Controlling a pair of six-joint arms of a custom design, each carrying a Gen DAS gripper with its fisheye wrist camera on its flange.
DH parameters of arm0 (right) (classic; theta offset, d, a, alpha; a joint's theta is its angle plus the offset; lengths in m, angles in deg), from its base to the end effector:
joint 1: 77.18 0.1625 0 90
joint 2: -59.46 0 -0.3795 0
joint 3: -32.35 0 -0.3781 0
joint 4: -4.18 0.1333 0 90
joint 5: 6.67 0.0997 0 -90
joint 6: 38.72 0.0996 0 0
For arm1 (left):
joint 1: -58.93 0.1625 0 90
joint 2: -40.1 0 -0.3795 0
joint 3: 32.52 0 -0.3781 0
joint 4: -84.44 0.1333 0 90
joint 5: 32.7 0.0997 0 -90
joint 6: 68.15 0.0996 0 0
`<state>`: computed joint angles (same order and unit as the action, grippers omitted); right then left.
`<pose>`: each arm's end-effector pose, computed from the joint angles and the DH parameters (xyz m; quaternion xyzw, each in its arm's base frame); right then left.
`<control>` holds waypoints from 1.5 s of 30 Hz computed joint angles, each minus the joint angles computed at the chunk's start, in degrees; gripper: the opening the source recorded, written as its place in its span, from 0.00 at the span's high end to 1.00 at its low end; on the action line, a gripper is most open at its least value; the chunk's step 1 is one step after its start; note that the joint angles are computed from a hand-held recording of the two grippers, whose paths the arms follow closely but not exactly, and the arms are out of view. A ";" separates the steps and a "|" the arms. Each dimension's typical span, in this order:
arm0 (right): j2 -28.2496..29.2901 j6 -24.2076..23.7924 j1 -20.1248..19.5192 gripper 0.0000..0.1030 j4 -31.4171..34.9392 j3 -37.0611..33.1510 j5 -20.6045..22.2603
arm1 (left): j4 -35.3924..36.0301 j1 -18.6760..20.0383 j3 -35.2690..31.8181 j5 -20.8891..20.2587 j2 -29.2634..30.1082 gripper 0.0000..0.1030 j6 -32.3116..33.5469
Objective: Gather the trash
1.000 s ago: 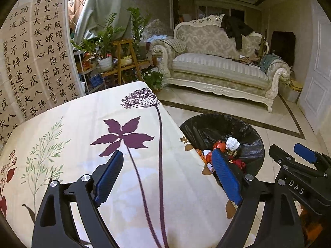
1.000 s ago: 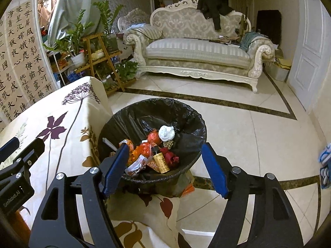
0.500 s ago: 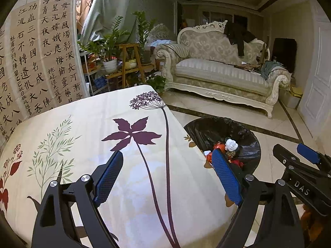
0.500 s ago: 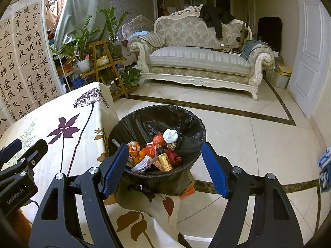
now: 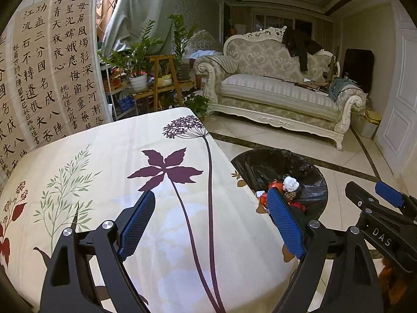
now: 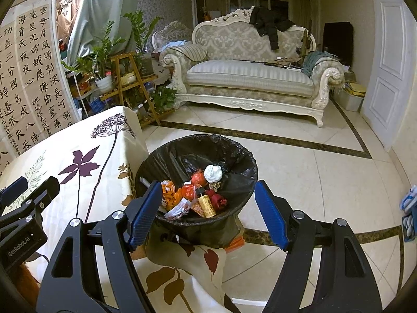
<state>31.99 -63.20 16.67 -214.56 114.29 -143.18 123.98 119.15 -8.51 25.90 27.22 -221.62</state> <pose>0.1045 -0.6439 0.1072 -0.0519 -0.7685 0.4893 0.4090 -0.1957 -0.7149 0.0452 0.3475 0.8422 -0.3311 0.2455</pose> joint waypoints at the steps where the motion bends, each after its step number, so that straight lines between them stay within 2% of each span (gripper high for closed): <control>1: 0.02 0.01 0.00 0.31 -0.02 -0.01 0.00 | 0.03 0.02 -0.02 0.02 0.02 0.18 0.02; 45: -0.01 0.01 0.07 0.31 -0.11 0.02 -0.06 | 1.58 -0.24 -1.63 -0.01 1.04 0.18 -0.81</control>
